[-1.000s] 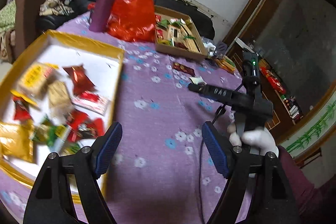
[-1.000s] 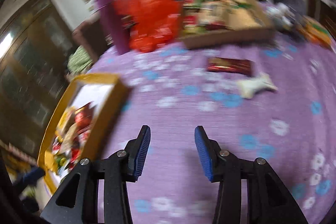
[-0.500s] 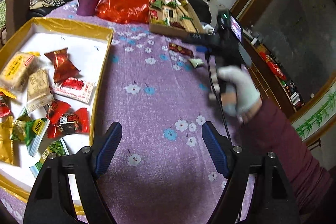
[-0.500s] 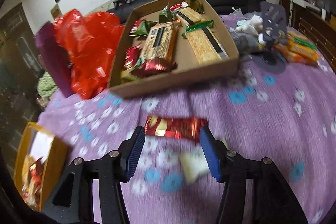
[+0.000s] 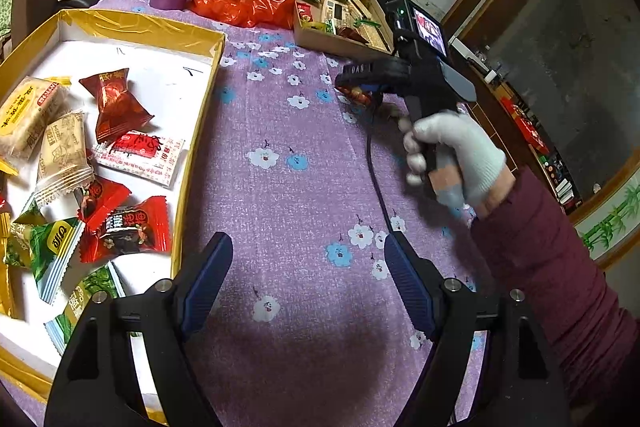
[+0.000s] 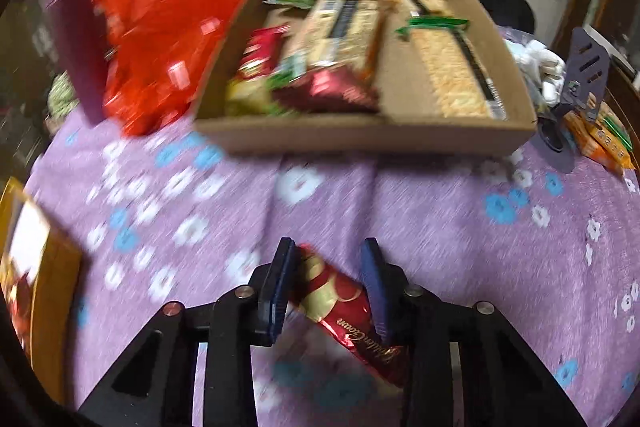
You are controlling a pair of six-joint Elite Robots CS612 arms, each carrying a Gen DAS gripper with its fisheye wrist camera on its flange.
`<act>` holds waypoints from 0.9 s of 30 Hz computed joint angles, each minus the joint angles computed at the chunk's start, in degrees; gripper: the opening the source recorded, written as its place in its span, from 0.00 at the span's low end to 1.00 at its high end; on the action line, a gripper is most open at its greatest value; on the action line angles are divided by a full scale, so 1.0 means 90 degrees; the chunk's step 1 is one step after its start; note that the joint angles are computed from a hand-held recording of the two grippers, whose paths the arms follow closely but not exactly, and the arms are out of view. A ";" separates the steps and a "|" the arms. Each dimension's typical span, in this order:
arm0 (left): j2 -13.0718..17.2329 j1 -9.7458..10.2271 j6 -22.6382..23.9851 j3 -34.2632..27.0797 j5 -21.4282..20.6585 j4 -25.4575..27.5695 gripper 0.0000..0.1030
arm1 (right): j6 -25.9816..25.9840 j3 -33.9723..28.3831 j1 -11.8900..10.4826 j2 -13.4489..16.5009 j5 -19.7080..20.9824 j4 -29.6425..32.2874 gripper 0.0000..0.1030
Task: Organize snacks
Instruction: 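Move the right tool to the white wrapped bar on the cloth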
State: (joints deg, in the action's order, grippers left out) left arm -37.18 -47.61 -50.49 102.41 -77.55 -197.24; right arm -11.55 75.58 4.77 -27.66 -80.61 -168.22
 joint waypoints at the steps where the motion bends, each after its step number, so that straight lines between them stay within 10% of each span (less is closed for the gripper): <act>1: 0.0002 0.0004 -0.0003 -0.0006 -0.0009 0.0006 0.76 | -0.0095 0.0130 0.0000 -0.0063 0.0073 -0.0006 0.34; 10: -0.0065 -0.0093 0.0051 0.0044 0.0064 0.0017 0.76 | -0.0107 0.1228 -0.0479 -0.0662 0.2124 0.0076 0.35; 16: -0.0044 -0.0110 0.0069 -0.0052 -0.0020 0.0140 0.76 | 0.0957 0.1385 -0.0715 -0.0529 0.1366 -0.1421 0.59; 27: 0.0021 -0.0134 0.0189 -0.0311 -0.0090 0.0549 0.76 | 0.2073 0.0468 -0.0791 -0.0077 0.1701 -0.0500 0.60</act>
